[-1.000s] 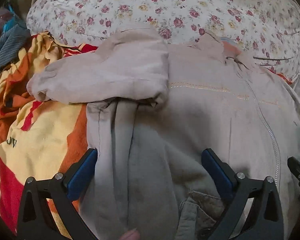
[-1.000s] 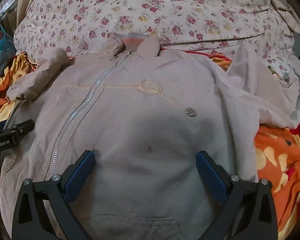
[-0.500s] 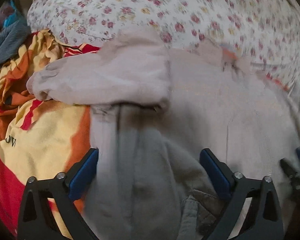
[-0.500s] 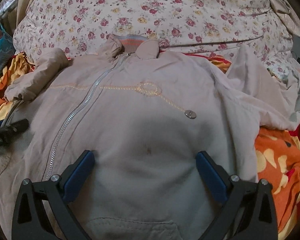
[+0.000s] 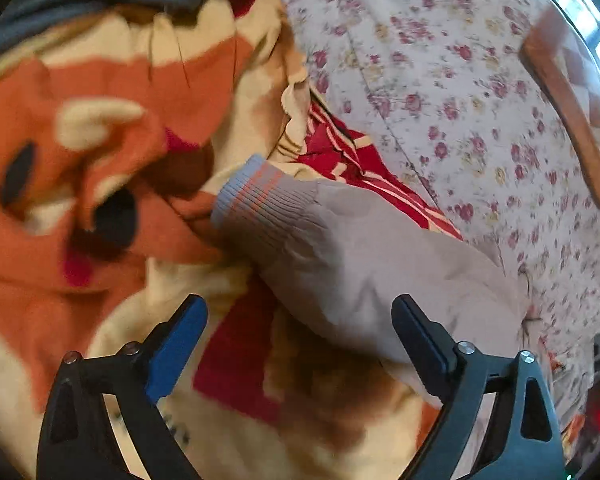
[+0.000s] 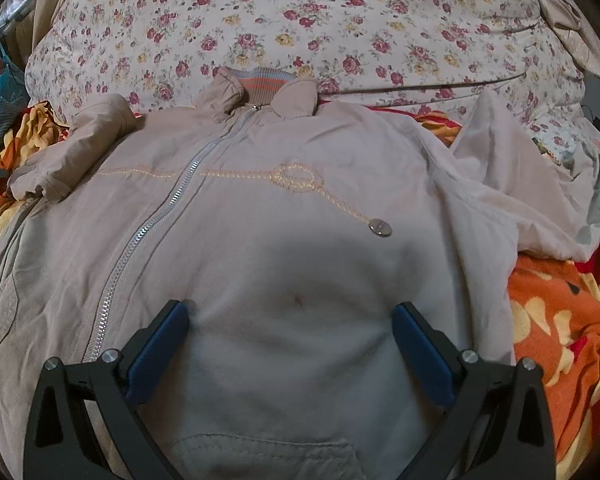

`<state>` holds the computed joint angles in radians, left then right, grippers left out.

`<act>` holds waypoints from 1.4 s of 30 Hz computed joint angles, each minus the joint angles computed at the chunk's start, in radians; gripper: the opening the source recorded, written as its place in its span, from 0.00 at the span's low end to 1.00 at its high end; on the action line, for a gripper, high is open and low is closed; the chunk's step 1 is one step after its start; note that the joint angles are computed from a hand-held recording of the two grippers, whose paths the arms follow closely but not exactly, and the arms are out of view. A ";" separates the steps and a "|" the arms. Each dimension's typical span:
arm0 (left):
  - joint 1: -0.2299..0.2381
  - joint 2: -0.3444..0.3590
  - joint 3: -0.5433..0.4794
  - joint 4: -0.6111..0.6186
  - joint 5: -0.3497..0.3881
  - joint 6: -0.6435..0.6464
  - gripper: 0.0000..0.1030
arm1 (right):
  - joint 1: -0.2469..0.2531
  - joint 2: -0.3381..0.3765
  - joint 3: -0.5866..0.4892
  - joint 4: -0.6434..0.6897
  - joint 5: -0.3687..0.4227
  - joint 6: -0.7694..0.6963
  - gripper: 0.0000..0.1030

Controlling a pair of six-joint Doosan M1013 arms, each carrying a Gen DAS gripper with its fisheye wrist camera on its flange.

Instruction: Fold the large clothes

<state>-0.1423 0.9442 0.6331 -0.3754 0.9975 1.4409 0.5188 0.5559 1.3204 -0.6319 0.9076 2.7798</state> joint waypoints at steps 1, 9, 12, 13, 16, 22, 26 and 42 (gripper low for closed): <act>0.002 0.022 -0.028 -0.026 0.019 -0.006 0.87 | 0.000 0.000 0.000 0.002 0.001 -0.002 1.00; -0.025 -0.048 0.074 0.124 -0.184 -0.108 0.08 | -0.005 -0.001 0.002 0.016 -0.004 -0.013 1.00; -0.030 -0.123 0.155 0.164 -0.320 -0.115 0.08 | -0.015 -0.010 -0.004 0.096 0.006 -0.066 1.00; -0.030 -0.140 0.158 0.197 -0.345 -0.140 0.08 | -0.015 -0.018 0.004 0.104 0.003 -0.063 1.00; -0.027 -0.171 0.141 0.351 -0.394 -0.255 0.08 | 0.002 -0.067 0.065 -0.005 -0.007 0.050 0.99; -0.030 -0.187 0.096 0.493 -0.418 -0.347 0.08 | 0.009 -0.158 0.190 -0.129 0.064 0.224 1.00; -0.075 -0.172 0.074 0.238 -0.393 -0.038 0.08 | -0.010 -0.218 0.282 -0.122 0.051 0.346 1.00; -0.394 -0.109 0.174 -0.054 -0.186 0.353 0.09 | -0.057 -0.284 0.375 -0.078 -0.079 0.469 0.99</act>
<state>-0.5363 0.8350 0.8071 -0.4291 0.8112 1.7940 0.4620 0.2716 1.6959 -0.7103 0.8282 3.2488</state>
